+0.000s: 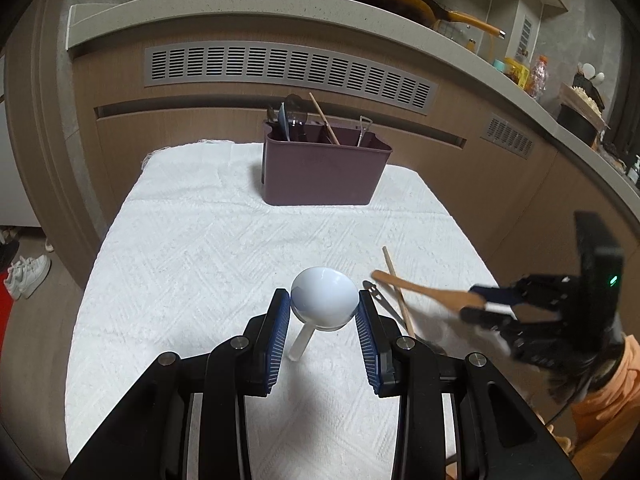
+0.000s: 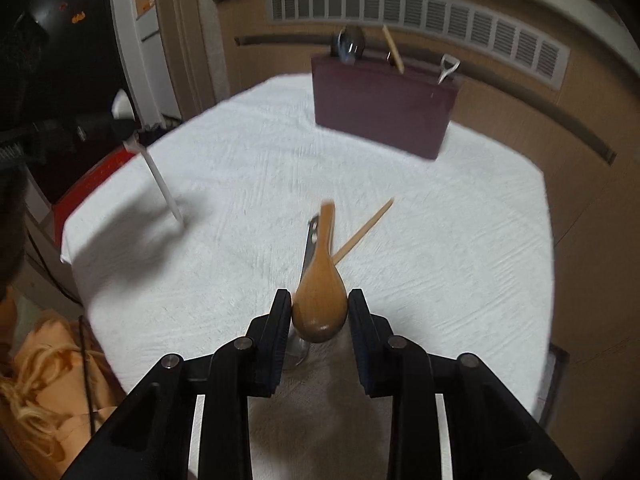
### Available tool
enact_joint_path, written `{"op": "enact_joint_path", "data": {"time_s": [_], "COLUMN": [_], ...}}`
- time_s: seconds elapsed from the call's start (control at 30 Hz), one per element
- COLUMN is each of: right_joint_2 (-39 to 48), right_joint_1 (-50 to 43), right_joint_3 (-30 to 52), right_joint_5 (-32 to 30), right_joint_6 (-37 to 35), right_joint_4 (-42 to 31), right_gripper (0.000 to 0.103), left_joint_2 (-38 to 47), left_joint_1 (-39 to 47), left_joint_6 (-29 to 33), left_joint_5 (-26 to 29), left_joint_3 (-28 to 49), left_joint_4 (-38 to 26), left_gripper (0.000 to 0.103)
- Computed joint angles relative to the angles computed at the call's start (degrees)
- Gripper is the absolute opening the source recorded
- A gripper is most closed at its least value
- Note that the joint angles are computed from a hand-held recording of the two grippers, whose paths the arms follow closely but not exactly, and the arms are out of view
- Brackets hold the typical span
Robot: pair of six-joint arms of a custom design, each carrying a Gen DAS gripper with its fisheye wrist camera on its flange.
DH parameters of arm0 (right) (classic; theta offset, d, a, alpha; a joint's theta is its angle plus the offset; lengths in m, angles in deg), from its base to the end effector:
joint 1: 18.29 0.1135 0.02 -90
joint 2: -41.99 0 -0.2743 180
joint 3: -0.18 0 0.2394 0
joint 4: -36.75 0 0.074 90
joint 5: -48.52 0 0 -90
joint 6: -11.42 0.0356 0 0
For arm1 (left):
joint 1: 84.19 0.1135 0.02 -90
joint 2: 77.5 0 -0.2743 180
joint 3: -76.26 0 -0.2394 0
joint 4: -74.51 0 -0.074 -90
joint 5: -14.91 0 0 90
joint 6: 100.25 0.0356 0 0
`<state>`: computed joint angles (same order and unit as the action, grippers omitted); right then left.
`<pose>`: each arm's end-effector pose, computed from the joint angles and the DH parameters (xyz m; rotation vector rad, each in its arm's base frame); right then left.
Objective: Organize utensils
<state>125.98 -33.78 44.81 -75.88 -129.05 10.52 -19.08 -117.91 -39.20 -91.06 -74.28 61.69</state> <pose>0.2165 -0.0391 0.1403 -0.8913 2.2837 0.3472 0.1439 -0.0843 0.1592 -0.0480 2.2785 -0.2568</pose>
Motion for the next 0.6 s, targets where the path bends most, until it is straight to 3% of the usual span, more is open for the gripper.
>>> {"op": "enact_joint_path", "data": {"time_s": [0.2,0.27,0.5,0.6], "right_joint_2": [-7.24,-8.03,-4.62,-0.61], "right_joint_1": [-5.38,-5.47,-4.82,-0.80], "right_joint_3": [6.80,8.41,9.64,5.90], "right_joint_5": [-6.08,-6.80,-6.58,-2.16], "right_joint_6": [-1.71,-0.28,0.53,-0.07], "right_joint_4": [-12.87,-13.79,-11.24,-3.70], "right_gripper": [0.027,0.006,0.007,0.027], "left_joint_2": [-0.56,-0.65,-1.55,-0.35], "left_joint_1": [-1.33,-1.56,-1.16,0.23], "left_joint_6": [-0.53,-0.78,-0.91,-0.92], "left_joint_5": [-0.10,-0.13,0.14,1.08], "left_joint_3": [-0.28,-0.26,-0.62,-0.54], "left_joint_4": [0.14,0.15,-0.09,0.53], "left_gripper": [0.035,0.035,0.035,0.035]}}
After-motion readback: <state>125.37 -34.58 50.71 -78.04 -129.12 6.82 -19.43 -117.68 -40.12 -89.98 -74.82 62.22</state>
